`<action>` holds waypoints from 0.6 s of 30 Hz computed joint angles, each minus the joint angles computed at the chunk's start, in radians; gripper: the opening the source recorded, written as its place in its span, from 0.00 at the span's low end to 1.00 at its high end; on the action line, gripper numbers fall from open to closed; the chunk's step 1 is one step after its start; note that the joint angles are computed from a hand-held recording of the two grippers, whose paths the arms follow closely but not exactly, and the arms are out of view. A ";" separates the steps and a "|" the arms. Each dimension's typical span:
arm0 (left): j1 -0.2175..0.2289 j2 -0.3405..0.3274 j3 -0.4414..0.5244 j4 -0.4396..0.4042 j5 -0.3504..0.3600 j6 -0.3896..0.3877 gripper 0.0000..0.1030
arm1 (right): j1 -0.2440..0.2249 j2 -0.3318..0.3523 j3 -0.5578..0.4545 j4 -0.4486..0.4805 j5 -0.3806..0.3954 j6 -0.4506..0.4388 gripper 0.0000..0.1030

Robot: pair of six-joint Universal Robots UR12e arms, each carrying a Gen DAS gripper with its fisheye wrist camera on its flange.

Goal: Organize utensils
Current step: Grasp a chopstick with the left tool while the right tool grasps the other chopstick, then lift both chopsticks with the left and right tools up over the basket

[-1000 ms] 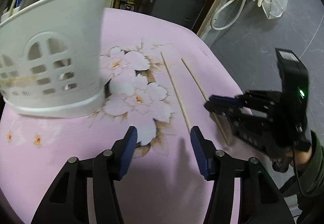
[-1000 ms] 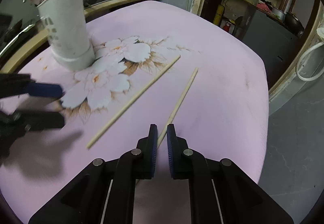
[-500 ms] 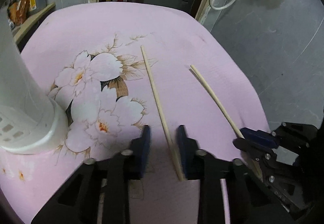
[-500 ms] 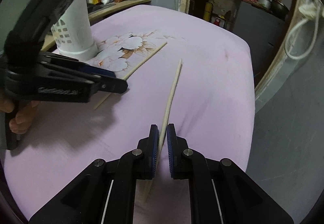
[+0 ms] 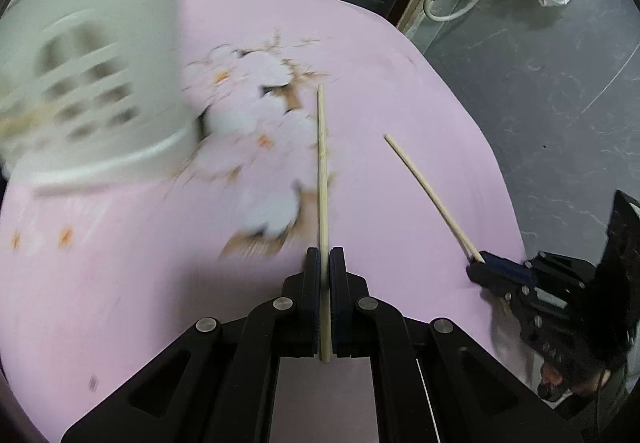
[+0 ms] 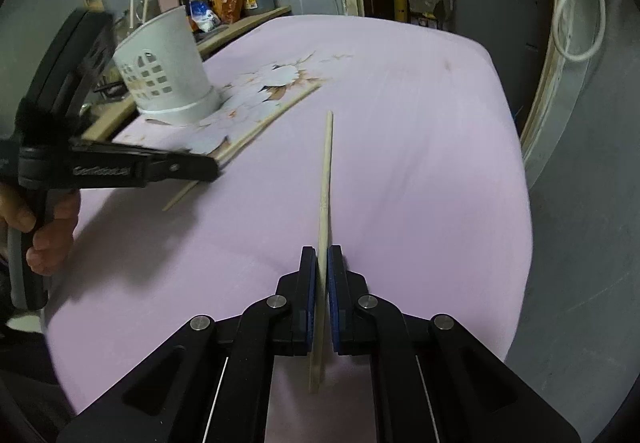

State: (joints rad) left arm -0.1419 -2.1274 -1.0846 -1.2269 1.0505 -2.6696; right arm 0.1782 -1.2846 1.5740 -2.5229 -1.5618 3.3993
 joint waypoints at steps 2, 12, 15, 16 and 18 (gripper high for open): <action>0.017 0.030 -0.039 0.014 -0.015 0.009 0.02 | 0.005 -0.010 0.011 -0.005 0.015 0.016 0.04; 0.071 0.110 -0.150 0.051 -0.025 0.033 0.02 | 0.023 -0.005 -0.003 0.019 0.084 0.012 0.05; 0.072 0.106 -0.138 0.022 -0.032 0.049 0.03 | 0.015 0.013 -0.030 0.044 0.108 0.006 0.07; 0.073 0.103 -0.131 0.006 -0.033 0.056 0.03 | 0.013 0.023 -0.047 0.063 0.111 -0.005 0.07; 0.072 0.094 -0.113 -0.021 -0.029 0.077 0.03 | 0.012 0.042 -0.079 0.094 0.115 -0.033 0.08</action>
State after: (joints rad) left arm -0.0695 -2.0333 -1.1974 -1.2482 1.0211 -2.5924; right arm 0.1905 -1.2426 1.4954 -2.4286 -1.4472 3.3665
